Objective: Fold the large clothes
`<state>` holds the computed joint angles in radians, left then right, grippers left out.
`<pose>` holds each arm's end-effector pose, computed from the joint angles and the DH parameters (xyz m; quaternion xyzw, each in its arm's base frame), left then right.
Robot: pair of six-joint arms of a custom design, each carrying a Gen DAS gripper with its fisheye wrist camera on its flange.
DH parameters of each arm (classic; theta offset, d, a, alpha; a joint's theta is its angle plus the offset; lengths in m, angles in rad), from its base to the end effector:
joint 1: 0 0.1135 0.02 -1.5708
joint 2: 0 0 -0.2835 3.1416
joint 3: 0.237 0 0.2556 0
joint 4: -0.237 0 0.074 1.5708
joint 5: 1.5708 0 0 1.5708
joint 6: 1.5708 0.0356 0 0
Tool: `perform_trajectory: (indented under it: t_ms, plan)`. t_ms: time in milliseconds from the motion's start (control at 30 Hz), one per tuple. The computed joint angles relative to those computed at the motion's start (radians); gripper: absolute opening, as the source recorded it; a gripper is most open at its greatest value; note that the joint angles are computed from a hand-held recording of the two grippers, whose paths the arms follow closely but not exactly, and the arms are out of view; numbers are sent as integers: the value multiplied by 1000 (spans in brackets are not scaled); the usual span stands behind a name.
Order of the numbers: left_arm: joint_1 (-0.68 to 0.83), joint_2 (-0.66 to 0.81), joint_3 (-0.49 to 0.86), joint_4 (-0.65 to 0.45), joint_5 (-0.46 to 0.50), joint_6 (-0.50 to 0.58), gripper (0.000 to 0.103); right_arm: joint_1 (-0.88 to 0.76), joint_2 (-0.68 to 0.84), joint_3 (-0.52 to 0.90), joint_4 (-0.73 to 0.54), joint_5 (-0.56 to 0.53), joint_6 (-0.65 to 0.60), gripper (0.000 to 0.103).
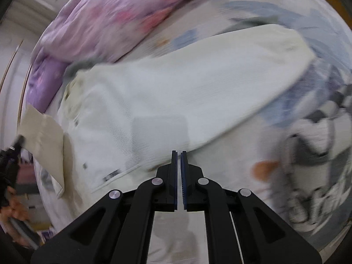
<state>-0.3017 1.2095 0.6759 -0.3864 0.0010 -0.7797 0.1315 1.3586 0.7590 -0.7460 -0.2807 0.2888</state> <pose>0.2202 -0.0686 0.2168 -0.2241 0.9206 -0.1650 0.2738 0.2202 0.0391 0.1945 0.0616 0.9821 0.1592 0.0798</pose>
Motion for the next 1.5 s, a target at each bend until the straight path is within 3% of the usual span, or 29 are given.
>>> perform_trajectory:
  t_ms: [200, 367, 400, 500, 533, 800, 933, 967, 1000, 1033, 1067, 1200, 1300, 1500]
  plan:
    - [-147, 282, -27, 223, -2, -146, 9, -269, 78, 55, 0, -13, -154, 5]
    - [-234, 481, 56, 267, -16, -160, 9, -372, 210, 166, 71, 45, -120, 5]
    - [-245, 491, 52, 276, -13, -168, 9, -387, 248, 189, 87, 58, -112, 10]
    - [-272, 573, 84, 290, -1, -190, 10, -440, 387, 273, 101, 78, -51, 47]
    - [-276, 597, 92, 302, 8, -201, 10, -449, 457, 325, 81, 109, -34, 53]
    - [-322, 712, 160, 302, 26, -164, 10, -498, 747, 504, 52, 131, 39, 53]
    - [-324, 729, 144, 332, 43, -167, 10, -562, 758, 449, 174, 2, 101, 51]
    - [-327, 731, 143, 334, 40, -161, 10, -575, 749, 425, 219, -24, 106, 44]
    - [-329, 727, 141, 333, 40, -160, 10, -582, 745, 410, 245, -43, 103, 25]
    - [-329, 727, 140, 335, 42, -158, 10, -587, 730, 386, 272, -41, 103, 15]
    - [-329, 727, 142, 330, 43, -154, 10, -593, 711, 360, 301, -47, 105, 12]
    - [-331, 722, 154, 316, 44, -140, 10, -583, 519, 224, 427, -1, 66, 9]
    - [-336, 720, 162, 317, 45, -139, 10, -613, 366, 187, 443, 47, -13, 9]
    - [-371, 749, 184, 348, 54, -149, 11, -649, 284, 272, 358, -58, -92, 9]
